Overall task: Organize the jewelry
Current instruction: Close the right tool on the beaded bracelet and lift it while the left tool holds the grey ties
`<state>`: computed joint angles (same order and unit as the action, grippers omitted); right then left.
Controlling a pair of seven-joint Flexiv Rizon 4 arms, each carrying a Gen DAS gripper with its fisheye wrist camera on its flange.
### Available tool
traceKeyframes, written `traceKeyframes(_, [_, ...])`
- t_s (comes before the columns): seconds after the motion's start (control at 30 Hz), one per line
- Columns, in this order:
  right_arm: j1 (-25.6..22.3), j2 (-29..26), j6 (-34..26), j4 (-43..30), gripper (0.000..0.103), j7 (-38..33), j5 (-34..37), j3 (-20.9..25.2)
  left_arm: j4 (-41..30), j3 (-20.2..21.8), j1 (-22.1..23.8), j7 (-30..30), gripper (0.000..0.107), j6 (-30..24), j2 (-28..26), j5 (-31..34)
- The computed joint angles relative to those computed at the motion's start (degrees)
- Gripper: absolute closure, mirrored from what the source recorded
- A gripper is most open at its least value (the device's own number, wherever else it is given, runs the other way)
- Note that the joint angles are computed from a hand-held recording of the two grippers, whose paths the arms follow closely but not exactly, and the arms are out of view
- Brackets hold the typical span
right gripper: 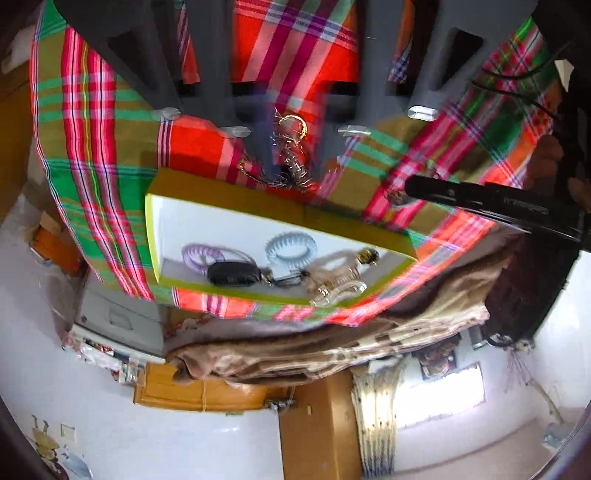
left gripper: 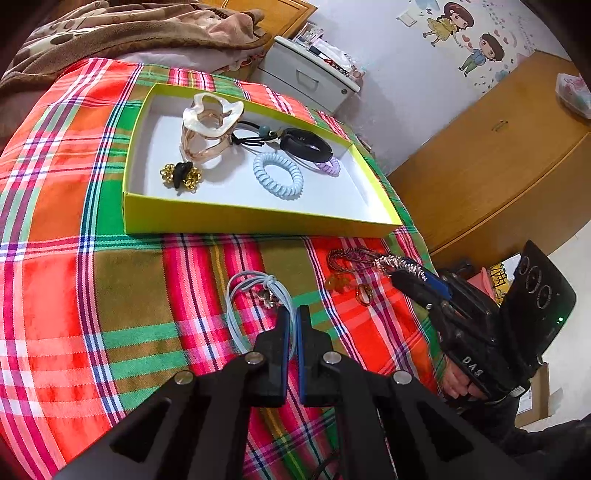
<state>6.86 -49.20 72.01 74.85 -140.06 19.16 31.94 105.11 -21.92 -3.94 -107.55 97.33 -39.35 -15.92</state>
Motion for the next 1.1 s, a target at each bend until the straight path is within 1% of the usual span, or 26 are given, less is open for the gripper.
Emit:
traceKeyframes(0.2, [0.42, -0.04, 1.86, -0.38, 0.091, 0.14, -0.19, 0.08, -1.1, 0.76, -0.76, 0.55, 0.104, 0.16, 0.31, 0.38])
traceKeyframes(0.3, [-0.67, -0.29, 0.46, -1.11, 0.091, 0.43, 0.3, 1.12, -1.48, 1.36, -1.24, 0.64, 0.104, -0.04, 0.41, 0.24])
traceKeyframes(0.33, [-1.5, -0.59, -0.87, -1.95, 0.091, 0.88, 1.14, 1.92, -1.45, 1.54, -1.35, 0.56, 0.104, -0.06, 0.42, 0.12])
traceKeyframes(0.37, [-2.76, -1.38, -4.2, -3.76, 0.091, 1.29, 2.26, 3.31, -1.31, 1.35, -1.17, 0.56, 0.104, 0.12, 0.35, 0.09])
traceKeyframes(0.4, [-3.13, -1.9, -7.68, -5.36, 0.091, 1.76, 3.0, 3.47, -1.24, 1.09, -0.96, 0.56, 0.104, 0.21, 0.19, 0.08])
traceKeyframes(0.43, [-2.48, -2.59, -11.64, -7.4, 0.091, 3.72, 3.1, 2.47, -1.34, 1.34, -1.15, 0.38, 0.104, -0.1, 0.05, -0.13])
traceKeyframes(0.47, [-1.89, -2.91, -13.67, -8.41, 0.091, 4.45, 3.44, 1.73, -1.5, 1.63, -1.38, 0.18, 0.104, -0.51, -0.08, -0.39])
traceKeyframes(0.5, [-0.99, -3.13, -14.64, -8.99, 0.091, 5.1, 3.65, 0.62, -1.49, 1.34, -1.23, 0.15, 0.104, -0.41, -0.3, -0.46])
traceKeyframes(0.6, [3.17, -3.07, -17.17, -9.9, 0.09, 8.98, 2.27, -5.06, -1.65, 0.62, -0.82, 0.4, 0.104, -0.35, -0.68, -0.28])
traceKeyframes(0.63, [4.28, -2.95, -17.36, -9.79, 0.09, 9.85, 1.76, -6.56, -1.69, 0.8, -0.95, 0.48, 0.104, -0.49, -0.63, -0.24])
traceKeyframes(0.67, [5.0, -2.46, -15.88, -8.84, 0.089, 9.89, 1.57, -7.6, -1.7, 0.79, -0.93, 0.5, 0.104, -0.54, -0.63, -0.29])
traceKeyframes(0.73, [5.64, -1.37, -12.85, -6.95, 0.086, 9.48, 1.1, -8.57, -1.84, 1.11, -1.13, 0.51, 0.104, -0.8, -0.61, -0.41])
traceKeyframes(0.77, [5.5, -1.2, -11.9, -6.61, 0.081, 9.46, 1.16, -8.5, -1.93, 1.18, -1.18, 0.61, 0.104, -0.82, -0.66, -0.41])
traceKeyframes(0.8, [5.41, -0.98, -10.16, -6.05, 0.074, 9.61, 1.36, -8.56, -1.98, 0.78, -0.89, 0.81, 0.104, -0.7, -0.79, -0.34])
traceKeyframes(0.83, [5.22, -1.03, -9.14, -5.89, 0.069, 9.89, 1.39, -8.49, -1.96, 0.52, -0.7, 0.95, 0.104, -0.59, -0.87, -0.29])
traceKeyframes(0.87, [5.1, -1.43, -9.58, -6.45, 0.063, 10.66, 1.01, -8.56, -2.03, 0.63, -0.78, 0.95, 0.104, -0.66, -0.91, -0.34])
traceKeyframes(0.93, [5.58, -2.46, -12.56, -8.27, 0.063, 13.35, -0.53, -9.6, -2.14, 0.6, -0.77, 0.94, 0.104, -0.79, -1.09, -0.49])
traceKeyframes(0.97, [5.88, -2.59, -13.12, -8.39, 0.063, 14.15, -1.12, -10.01, -2.22, 0.69, -0.85, 0.93, 0.104, -0.95, -1.16, -0.57])
traceKeyframes(1.03, [5.57, -3.14, -15.14, -9.27, 0.061, 14.37, -1.57, -9.54, -2.17, 0.52, -0.74, 0.99, 0.104, -1.02, -1.25, -0.67])
traceKeyframes(1.07, [5.48, -3.38, -16.15, -9.83, 0.058, 14.89, -1.52, -9.46, -2.1, 0.29, -0.58, 1.04, 0.104, -0.98, -1.3, -0.68])
traceKeyframes(1.1, [5.45, -3.29, -15.95, -9.71, 0.058, 14.87, -1.31, -9.39, -2.12, 0.35, -0.63, 1.1, 0.104, -1.09, -1.28, -0.67])
